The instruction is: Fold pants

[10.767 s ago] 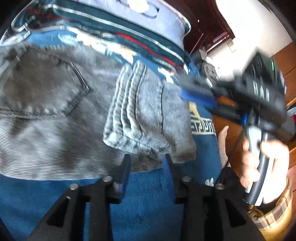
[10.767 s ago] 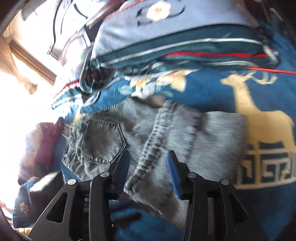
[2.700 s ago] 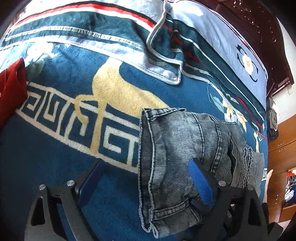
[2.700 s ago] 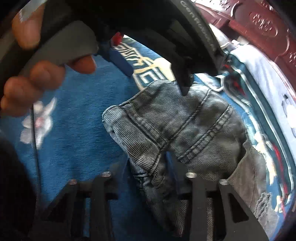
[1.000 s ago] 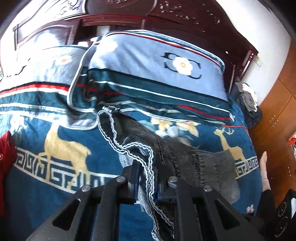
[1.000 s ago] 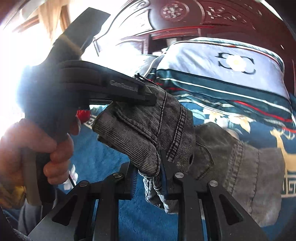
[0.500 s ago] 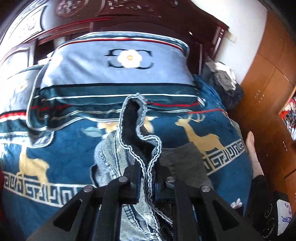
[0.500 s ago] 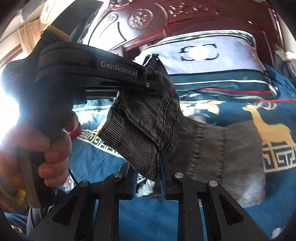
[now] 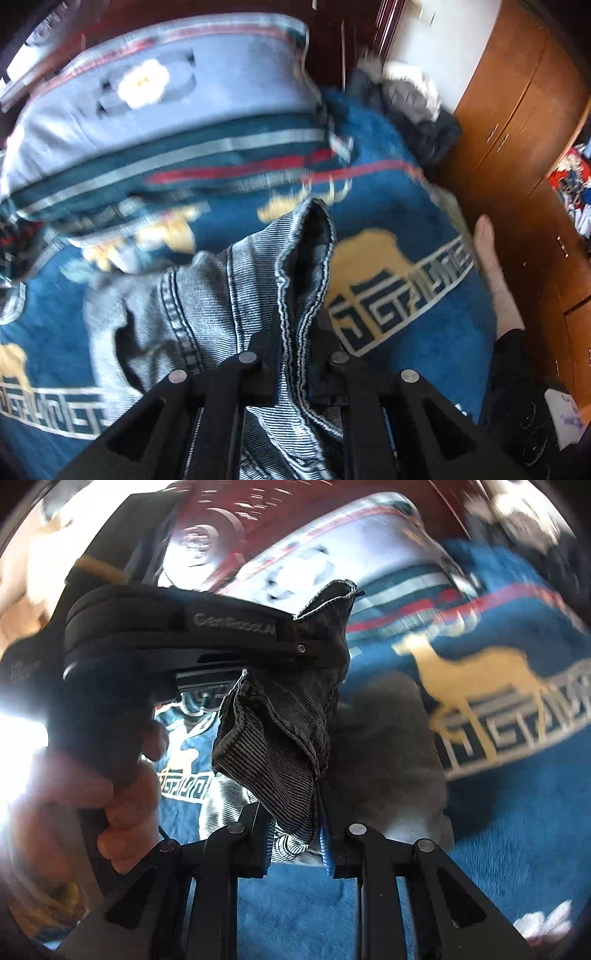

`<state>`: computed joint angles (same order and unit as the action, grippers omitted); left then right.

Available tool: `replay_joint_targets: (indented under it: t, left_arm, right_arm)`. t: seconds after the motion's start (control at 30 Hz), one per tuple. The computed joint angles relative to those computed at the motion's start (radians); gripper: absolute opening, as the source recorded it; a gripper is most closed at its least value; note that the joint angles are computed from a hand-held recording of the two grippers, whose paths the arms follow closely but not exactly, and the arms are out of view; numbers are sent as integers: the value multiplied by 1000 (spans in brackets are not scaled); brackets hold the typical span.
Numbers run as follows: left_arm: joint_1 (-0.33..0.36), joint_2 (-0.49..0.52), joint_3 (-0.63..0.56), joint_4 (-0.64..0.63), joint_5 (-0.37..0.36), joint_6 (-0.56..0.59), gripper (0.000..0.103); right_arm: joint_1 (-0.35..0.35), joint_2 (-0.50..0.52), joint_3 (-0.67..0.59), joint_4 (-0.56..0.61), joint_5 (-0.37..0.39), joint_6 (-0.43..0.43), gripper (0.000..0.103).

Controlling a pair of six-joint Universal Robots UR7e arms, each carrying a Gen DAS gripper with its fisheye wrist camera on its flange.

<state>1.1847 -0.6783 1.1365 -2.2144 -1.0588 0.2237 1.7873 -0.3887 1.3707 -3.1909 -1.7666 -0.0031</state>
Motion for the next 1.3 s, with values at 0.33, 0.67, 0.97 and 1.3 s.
replay_joint_targets:
  t: [0.33, 0.67, 0.97, 1.3]
  left_arm:
    - [15, 26, -48, 47, -129, -24, 62]
    - [71, -188, 134, -68, -51, -21, 68]
    - [102, -238, 291, -142, 75, 45, 44]
    - [122, -234, 320, -185, 63, 62, 44]
  right_arm:
    - [-41, 11, -47, 146, -89, 111, 33]
    - [-32, -16, 9, 35, -111, 118, 49]
    - [0, 15, -27, 21, -244, 23, 14]
    - [1, 60, -86, 147, -365, -12, 15]
